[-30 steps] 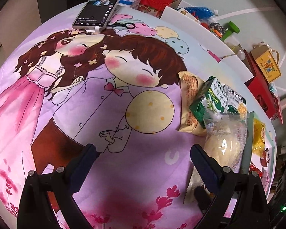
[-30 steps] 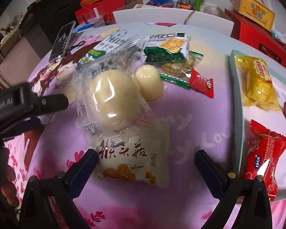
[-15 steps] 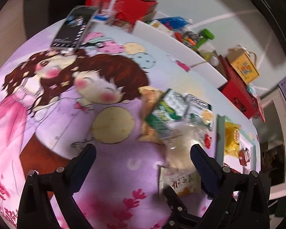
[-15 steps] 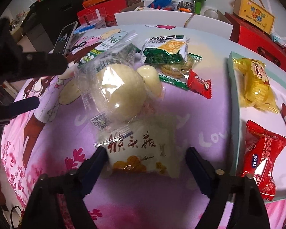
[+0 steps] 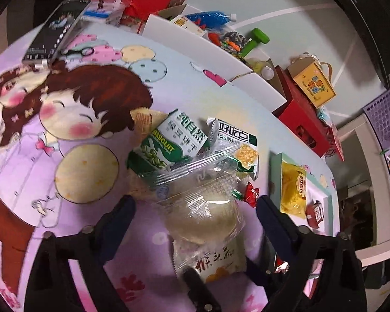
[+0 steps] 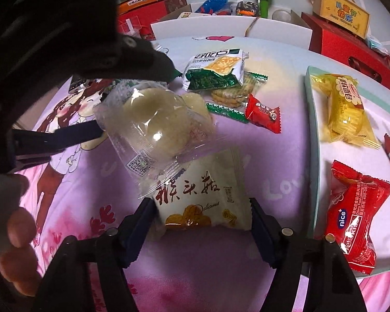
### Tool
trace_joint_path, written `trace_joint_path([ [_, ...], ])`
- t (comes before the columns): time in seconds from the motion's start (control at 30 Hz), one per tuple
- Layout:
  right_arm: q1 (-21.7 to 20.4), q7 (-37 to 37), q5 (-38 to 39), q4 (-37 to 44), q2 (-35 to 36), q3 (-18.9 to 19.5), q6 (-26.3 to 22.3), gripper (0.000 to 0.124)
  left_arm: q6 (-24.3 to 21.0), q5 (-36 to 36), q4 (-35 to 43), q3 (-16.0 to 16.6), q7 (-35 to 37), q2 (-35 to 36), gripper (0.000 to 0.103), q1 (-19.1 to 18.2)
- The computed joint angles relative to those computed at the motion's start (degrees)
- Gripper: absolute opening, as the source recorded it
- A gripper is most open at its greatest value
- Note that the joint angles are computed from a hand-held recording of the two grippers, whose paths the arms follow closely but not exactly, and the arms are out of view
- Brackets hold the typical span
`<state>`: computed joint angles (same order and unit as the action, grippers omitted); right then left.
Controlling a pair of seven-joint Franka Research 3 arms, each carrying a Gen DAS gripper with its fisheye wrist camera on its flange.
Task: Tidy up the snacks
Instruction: 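Grasp the clear bag of round buns with the left tool while the right tool grasps the white pastry bag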
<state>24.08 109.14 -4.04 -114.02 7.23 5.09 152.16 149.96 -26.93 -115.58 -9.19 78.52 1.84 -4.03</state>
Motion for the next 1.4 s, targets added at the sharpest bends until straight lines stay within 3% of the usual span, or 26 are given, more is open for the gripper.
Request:
trace_joint_path([
  [0.1, 0.0, 0.1, 0.0, 0.0, -0.1, 0.0, 0.1, 0.074, -1.0, 2.5, 0.8, -0.1, -1.8, 1.1, 0.069, -0.2],
  [0.17, 0.0, -0.2, 0.3, 0.1, -0.1, 0.0, 0.1, 0.072, -0.7, 0.0, 0.5, -0.4, -0.3, 1.1, 0.058, 0.0],
  [0.23, -0.4, -1.2, 1.1, -0.2, -0.5, 0.1, 0.2, 0.068, -0.8, -0.7, 0.4, -0.5, 0.2, 0.8, 0.057, 0.2],
  [0.4, -1.1, -3.1, 3.6, -0.9, -1.2, 0.2, 1.4, 0.059, -1.8, 0.9, -0.4, 0.1, -1.2, -0.4, 0.055, 0.3],
  [1.07, -2.5, -0.4, 2.5, -3.3, -5.0, 0.1, 4.9, 0.054, -0.3, 2.5, -4.5, 2.4, -1.8, -5.9, 0.055, -0.6],
  [1.17, -2.9, 0.6, 1.5, -3.8, -5.6, 0.2, 5.8, 0.052, -0.2, 3.2, -4.5, 2.5, -2.0, -6.2, 0.055, -0.9],
  [1.23, -3.2, 0.6, 2.0, -4.1, -6.0, 0.3, 6.0, 0.044, -0.2, 3.5, -4.4, 2.6, -2.0, -6.2, 0.055, -1.0],
  [1.4, -3.8, 0.0, 3.3, -4.6, -6.6, 0.4, 5.4, 0.044, -0.5, 4.2, -4.4, 2.7, -2.4, -6.1, 0.055, -1.2],
])
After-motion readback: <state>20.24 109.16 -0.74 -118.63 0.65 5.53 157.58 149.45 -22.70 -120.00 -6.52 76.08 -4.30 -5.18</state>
